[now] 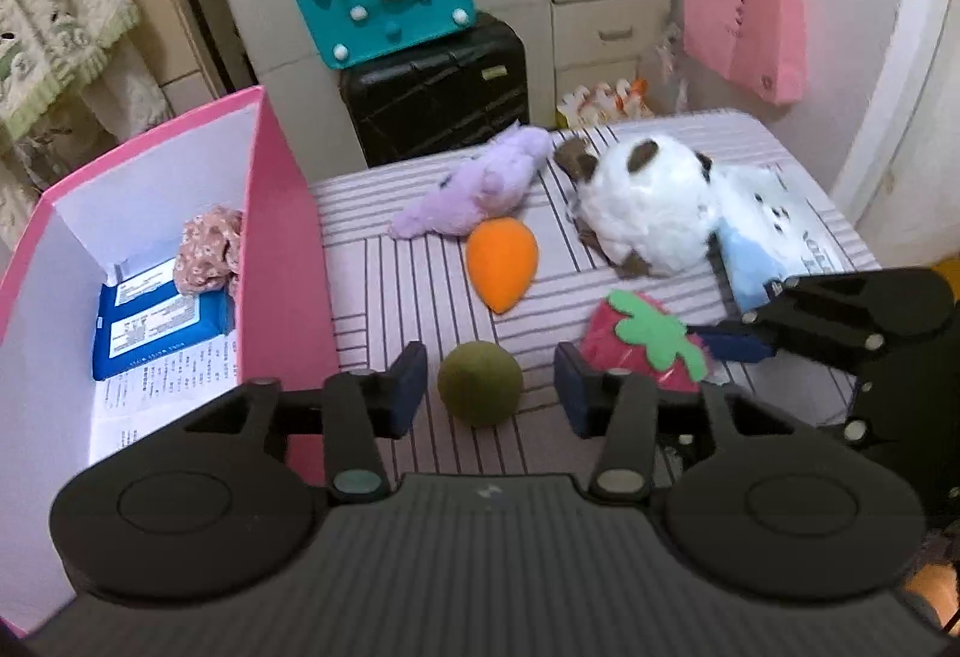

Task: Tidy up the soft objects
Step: 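Close the left tool on the green ball while the right tool closes on the strawberry plush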

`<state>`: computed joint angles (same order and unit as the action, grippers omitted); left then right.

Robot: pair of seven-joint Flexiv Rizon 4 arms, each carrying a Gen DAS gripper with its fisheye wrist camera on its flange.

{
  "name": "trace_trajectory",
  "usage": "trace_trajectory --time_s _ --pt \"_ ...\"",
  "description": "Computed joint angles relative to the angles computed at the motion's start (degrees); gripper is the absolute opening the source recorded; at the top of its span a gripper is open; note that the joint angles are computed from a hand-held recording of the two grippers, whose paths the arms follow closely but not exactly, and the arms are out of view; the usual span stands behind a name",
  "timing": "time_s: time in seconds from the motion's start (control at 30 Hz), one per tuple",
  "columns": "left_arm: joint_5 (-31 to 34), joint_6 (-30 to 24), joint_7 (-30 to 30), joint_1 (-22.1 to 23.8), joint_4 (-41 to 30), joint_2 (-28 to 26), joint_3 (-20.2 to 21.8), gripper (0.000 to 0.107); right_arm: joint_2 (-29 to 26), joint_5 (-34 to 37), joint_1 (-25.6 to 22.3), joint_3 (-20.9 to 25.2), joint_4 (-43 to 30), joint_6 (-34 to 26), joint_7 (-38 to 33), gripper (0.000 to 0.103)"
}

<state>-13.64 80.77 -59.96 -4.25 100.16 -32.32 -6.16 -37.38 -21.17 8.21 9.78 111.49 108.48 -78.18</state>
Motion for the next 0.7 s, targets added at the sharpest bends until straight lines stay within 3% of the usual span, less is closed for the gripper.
trace_trajectory --time_s 0.13,0.27,0.37,0.47,0.53,0.63,0.7 --pt "2.4 -1.3 -0.8 -2.2 -2.1 -0.9 2.8 0.047 1.1 1.5 0.8 -1.0 1.5 1.8 0.1 0.044" --pt "3.3 -6.6 -3.9 -3.9 -5.3 -2.4 5.1 0.047 1.6 2.4 1.3 -1.7 2.8 3.5 0.3 0.045" --pt "3.4 -8.2 -5.5 -3.4 -6.0 -3.0 4.9 0.045 1.9 2.9 1.5 -1.9 3.5 4.3 0.5 0.045" --pt "4.6 -6.2 -7.1 -3.6 -5.6 -3.4 5.5 0.031 2.0 3.0 1.4 -1.9 3.9 4.6 1.0 0.045" --pt "4.4 -4.5 -6.2 -2.3 -4.4 -3.1 3.8 0.030 2.1 3.3 1.7 -2.2 4.3 5.0 1.1 0.045" --pt "-2.9 -2.3 1.6 5.3 -0.4 -2.3 -6.8 0.028 2.4 3.5 1.9 -2.3 5.0 5.6 1.3 0.045" --pt "-4.9 -2.1 2.9 6.6 0.7 -2.0 -8.8 0.027 2.8 3.7 2.5 -3.1 5.5 5.6 0.8 0.045"
